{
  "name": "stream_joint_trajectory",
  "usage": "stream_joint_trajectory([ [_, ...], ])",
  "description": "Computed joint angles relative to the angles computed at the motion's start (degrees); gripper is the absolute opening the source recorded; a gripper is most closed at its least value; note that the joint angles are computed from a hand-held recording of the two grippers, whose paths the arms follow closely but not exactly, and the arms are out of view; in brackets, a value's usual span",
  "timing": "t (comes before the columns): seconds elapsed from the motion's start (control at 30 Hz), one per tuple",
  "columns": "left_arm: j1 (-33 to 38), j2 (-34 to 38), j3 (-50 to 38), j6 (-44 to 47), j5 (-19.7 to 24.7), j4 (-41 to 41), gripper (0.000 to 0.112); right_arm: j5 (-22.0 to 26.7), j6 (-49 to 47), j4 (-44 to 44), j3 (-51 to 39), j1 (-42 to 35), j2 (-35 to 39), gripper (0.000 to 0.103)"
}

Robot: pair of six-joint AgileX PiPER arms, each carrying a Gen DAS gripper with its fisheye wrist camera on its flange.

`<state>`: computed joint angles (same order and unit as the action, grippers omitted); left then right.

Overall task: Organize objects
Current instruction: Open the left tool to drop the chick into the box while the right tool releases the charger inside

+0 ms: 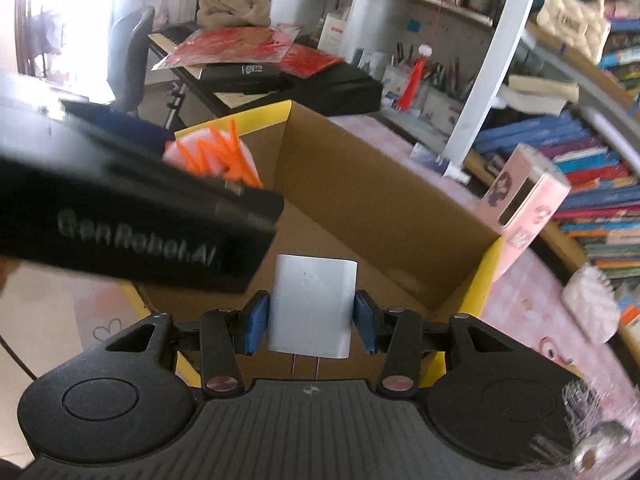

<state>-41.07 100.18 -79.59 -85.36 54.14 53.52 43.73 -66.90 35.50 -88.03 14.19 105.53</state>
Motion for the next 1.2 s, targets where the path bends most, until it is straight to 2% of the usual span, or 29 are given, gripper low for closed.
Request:
stream_joint_trajectory([
  [0.2, 1.0, 1.9, -1.2, 2.2, -1.1, -3.4, 0.086, 11.8, 7.5, -0.7, -10.0, -2.2, 6.2, 0.043],
  [0.6, 1.3, 2.6, -1.8, 1.2, -0.4, -5.0, 0.087, 14.7, 4.8, 2.4, -12.0, -3.3, 8.0, 0.042],
  [0.7, 0.4, 2.3, -1.6, 0.3, 0.5, -3.8, 0.088, 13.2, 3.5, 3.0, -10.3, -3.3, 7.1, 0.044],
  [0.8, -0.8, 1.0, -0.5, -2.4, 0.9, -1.8, 0.088, 8.7, 0.2, 4.5, -5.8, -3.2, 4.2, 0.053],
  [0.9, -2.4, -0.8, 1.3, -6.4, 1.0, 1.1, 0.094, 7.5, -2.3, 8.2, -3.1, -4.5, 1.9, 0.059],
  [1.03, -6.4, -3.2, 4.1, -13.2, 3.8, 8.9, 0.098, 4.3, -3.8, 11.3, 1.5, -6.2, -2.0, 0.063],
  [1.2, -10.3, -5.4, 5.5, -16.4, 7.6, 13.1, 0.100, -0.4, -5.8, 15.2, 8.1, -7.8, -7.5, 0.067],
])
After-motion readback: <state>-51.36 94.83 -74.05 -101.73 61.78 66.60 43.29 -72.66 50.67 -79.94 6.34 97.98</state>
